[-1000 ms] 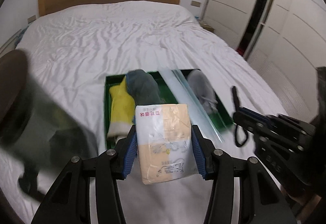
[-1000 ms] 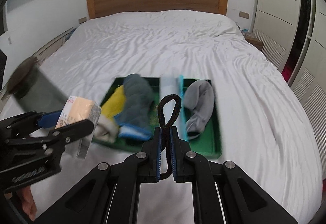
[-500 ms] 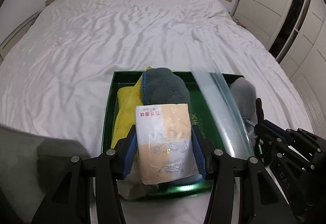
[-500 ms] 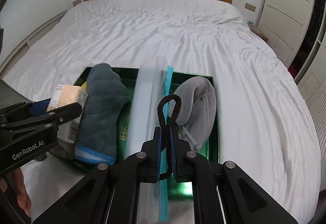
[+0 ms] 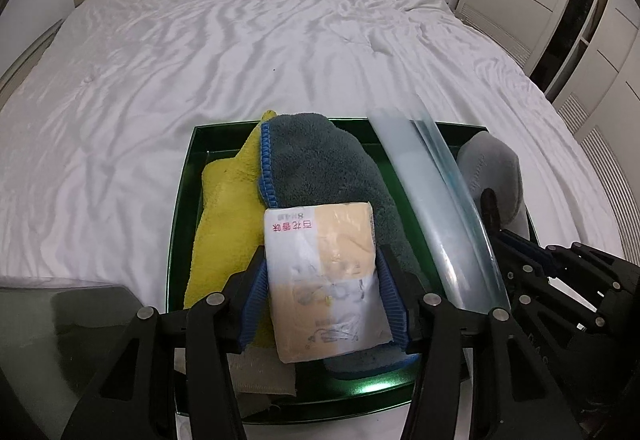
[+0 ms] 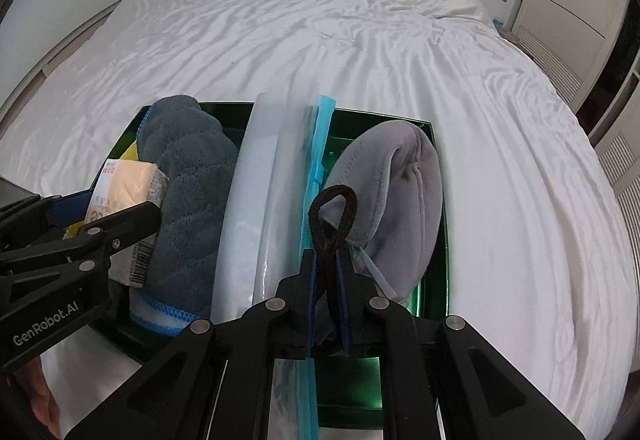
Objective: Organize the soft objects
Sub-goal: 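Lower the soap bar and hair tie into the tray and open both tools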
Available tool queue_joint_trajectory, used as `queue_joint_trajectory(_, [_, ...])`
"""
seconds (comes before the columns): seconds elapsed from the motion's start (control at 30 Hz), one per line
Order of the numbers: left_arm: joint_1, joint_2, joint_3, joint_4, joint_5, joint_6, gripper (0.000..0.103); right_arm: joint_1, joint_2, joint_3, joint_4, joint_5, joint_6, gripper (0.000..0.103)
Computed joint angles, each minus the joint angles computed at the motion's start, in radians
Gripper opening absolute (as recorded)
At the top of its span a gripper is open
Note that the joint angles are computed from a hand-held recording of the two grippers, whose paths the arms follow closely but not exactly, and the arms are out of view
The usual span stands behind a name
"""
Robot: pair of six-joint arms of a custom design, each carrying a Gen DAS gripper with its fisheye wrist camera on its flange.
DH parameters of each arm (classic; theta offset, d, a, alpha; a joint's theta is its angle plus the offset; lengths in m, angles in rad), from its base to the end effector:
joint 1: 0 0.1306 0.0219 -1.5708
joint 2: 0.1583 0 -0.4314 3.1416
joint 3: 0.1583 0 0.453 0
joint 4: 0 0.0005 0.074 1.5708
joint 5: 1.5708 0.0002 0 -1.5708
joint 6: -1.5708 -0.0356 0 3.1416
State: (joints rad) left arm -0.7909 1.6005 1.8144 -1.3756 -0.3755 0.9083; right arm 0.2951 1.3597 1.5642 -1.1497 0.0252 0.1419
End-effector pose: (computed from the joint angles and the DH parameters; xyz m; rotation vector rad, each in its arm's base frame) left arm 0.4222 -0.4090 0.5522 -0.2542 2.5832 -0.0787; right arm 0.4852 0.1460 0.5644 -0.5353 2.4582 0.0306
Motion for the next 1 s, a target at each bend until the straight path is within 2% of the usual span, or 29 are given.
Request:
queue_joint_trajectory(0.1, [-0.001,0.001,0.005,-0.002,0.005,-0.003,0.047,-0.002,0.004,0.007,0.002,-0.006,-0.001,0.013])
queue_joint_trajectory(0.27, [-0.002,0.003,0.023,-0.008,0.000,-0.004,0.049,0.001,-0.002,0.010,0.014,0.002,0.005,0.033])
queue_joint_trajectory(0.63, [-0.001,0.002,0.051,-0.023,-0.031,-0.024,0.049,0.022,-0.027,0.003,0.014,0.023,-0.008,0.036])
queue_joint_trajectory(0.87, [-0.004,-0.008,0.052,-0.018,-0.037,-0.038,0.049,0.033,-0.033,0.007,0.019,0.040,-0.014,0.063])
queue_joint_trajectory(1.0, [-0.004,-0.016,0.047,-0.014,-0.042,-0.038,0.049,0.034,-0.036,0.009,0.016,0.040,-0.018,0.064])
